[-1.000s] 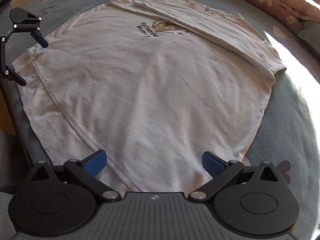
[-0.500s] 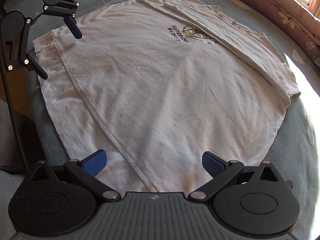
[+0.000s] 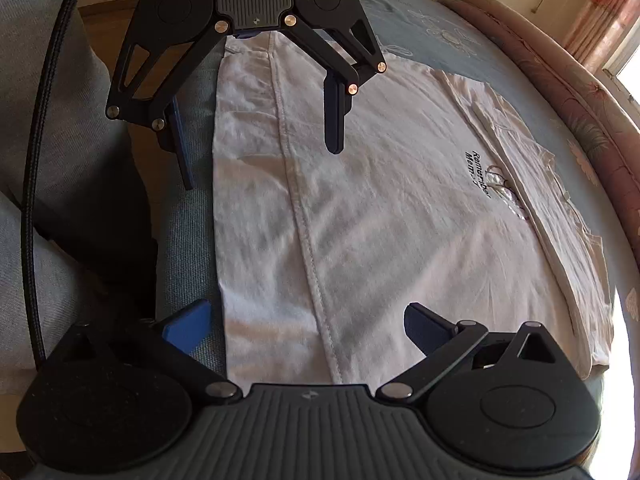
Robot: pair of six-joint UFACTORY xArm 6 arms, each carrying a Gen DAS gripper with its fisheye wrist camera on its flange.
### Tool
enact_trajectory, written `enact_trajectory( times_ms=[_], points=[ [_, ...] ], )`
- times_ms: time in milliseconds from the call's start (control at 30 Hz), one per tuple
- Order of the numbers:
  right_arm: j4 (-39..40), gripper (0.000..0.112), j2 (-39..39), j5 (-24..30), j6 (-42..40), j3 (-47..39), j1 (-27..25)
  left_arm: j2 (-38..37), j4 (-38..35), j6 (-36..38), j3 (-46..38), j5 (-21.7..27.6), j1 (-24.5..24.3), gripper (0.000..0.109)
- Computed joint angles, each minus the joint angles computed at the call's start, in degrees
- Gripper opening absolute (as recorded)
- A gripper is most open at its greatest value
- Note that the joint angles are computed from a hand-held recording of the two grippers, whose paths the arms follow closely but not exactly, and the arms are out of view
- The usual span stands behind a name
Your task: Fold clothes
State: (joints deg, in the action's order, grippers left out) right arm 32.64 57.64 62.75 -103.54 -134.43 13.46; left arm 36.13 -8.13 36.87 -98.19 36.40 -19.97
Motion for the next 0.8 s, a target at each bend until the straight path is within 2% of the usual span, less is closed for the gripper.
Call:
enact_trajectory(
  times_ms=[100, 200, 367, 433, 600, 700, 800],
  points=[
    [3.3, 0.103, -4.7, -7.4, -5.9, 9.0, 1.0, 1.5, -1.2, 0.5, -1.9, 0.4, -0.3, 0.098],
    [6.1, 0.103, -6.8, -11.2, -10.4, 13.3, 1.7, 2.4, -1.6, 0.7, -2.9, -0.1, -0.6, 0.098],
    [14.3, 0.103, -12.7, -21.7, -22.2, 24.1, 2.8, 2.9, 1.6, -2.3, -3.3, -1.6, -0.3, 0.098],
    [15.9, 0.103, -13.3, -24.2, -22.4, 25.1, 3.2, 2.7, 3.5, -3.9, -2.8, -2.3, 0.1, 0.098],
    [12.4, 0.103, -12.2, -24.4, -15.2, 22.3, 3.0, 1.7, 5.2, -4.7, -1.3, -2.7, 1.1, 0.098],
    [10.3, 0.103, -12.0, -21.4, -12.6, 21.3, 2.6, 0.8, 4.2, -3.6, -0.6, -1.9, 1.5, 0.098],
    [7.8, 0.103, -12.6, -18.9, -11.5, 22.4, 2.1, -0.8, 0.4, 0.4, 1.3, -1.6, 1.5, 0.098]
  ],
)
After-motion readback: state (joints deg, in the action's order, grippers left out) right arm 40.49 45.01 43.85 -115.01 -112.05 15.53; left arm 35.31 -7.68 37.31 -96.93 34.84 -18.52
